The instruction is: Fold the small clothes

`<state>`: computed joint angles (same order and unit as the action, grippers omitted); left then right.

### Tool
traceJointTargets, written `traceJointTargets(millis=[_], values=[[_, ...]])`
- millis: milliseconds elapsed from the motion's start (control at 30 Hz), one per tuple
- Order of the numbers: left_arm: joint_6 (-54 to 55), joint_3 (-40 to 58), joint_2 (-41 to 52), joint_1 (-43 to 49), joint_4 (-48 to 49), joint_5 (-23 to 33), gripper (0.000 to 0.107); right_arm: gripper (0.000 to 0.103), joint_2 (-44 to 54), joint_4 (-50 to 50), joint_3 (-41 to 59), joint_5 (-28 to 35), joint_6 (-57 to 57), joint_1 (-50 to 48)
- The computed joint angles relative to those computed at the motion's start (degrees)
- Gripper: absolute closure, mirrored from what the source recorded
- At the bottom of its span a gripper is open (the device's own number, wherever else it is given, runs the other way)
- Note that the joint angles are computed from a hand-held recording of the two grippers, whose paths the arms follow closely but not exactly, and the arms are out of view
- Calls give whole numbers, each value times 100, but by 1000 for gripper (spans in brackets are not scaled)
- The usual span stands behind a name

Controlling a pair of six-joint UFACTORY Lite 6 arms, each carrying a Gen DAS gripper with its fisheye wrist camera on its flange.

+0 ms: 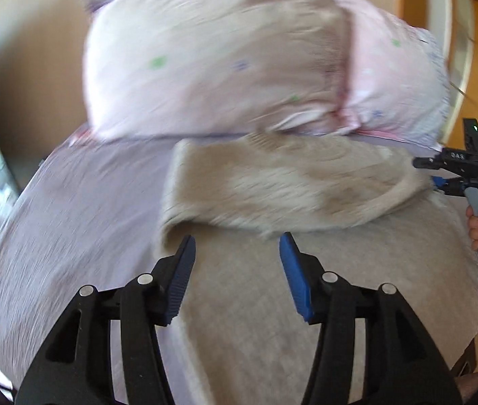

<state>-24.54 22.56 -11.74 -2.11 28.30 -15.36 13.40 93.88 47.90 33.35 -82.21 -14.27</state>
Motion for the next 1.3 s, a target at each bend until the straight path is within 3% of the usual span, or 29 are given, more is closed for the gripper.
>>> traceJointTargets(millis=[133, 300, 333, 367, 400, 633, 700, 767, 800, 867, 900, 933, 967, 1033, 1200, 1300], values=[[-1820, -233, -192, 893, 2158, -218, 54, 55, -260, -330, -256, -522, 111, 348], [-1822, -203, -24, 847, 2271, -460, 52, 60, -702, -321, -827, -253, -213, 148], [-1674, -174, 59, 775, 2106, -488, 52, 66, -684, -313, -825, -401, -257, 237], [-1585, -154, 117, 688, 1975, -501, 52, 93, -703, -295, -833, -493, -291, 295], [-1606, -151, 143, 633, 1975, -513, 52, 98, -701, -234, -835, -573, -422, 366], [-1553, -195, 162, 680, 1872, -533, 51, 99, -1338, 566, -654, -471, -1413, 281], [-1519, -206, 173, 683, 1806, -518, 51, 99, -1233, 1691, -356, -1200, -2371, 584], [-1478, -238, 173, 685, 1737, -496, 49, 98, -681, 2168, 238, -1974, -2814, 870], [-1548, -257, 163, 708, 1802, -474, 47, 97, -82, 2047, 689, -2293, -2676, 986], [-1839, -334, 86, 828, 2159, -495, 47, 83, 567, 1178, 1095, -2537, -1700, 979], [-2107, -423, -31, 957, 2515, -537, 46, 74, 553, 908, 1042, -2500, -1337, 899], [-2446, -524, -166, 1136, 2989, -614, 43, 46, 299, 874, 749, -2234, -1215, 653], [-2686, -589, -248, 1274, 3330, -690, 42, 26, -116, 1071, 294, -1829, -1332, 384], [-3440, -791, -464, 1837, 4446, -1071, 41, 25, -1030, 787, -756, -699, -1630, -432], [-4126, -1200, -618, 2880, 5945, -1842, 41, 38, -2663, -1280, -2656, 650, -924, -2337], [-4250, -1505, -770, 3233, 6404, -2142, 41, 47, -2957, -2330, -3245, 1330, -1036, -3516]])
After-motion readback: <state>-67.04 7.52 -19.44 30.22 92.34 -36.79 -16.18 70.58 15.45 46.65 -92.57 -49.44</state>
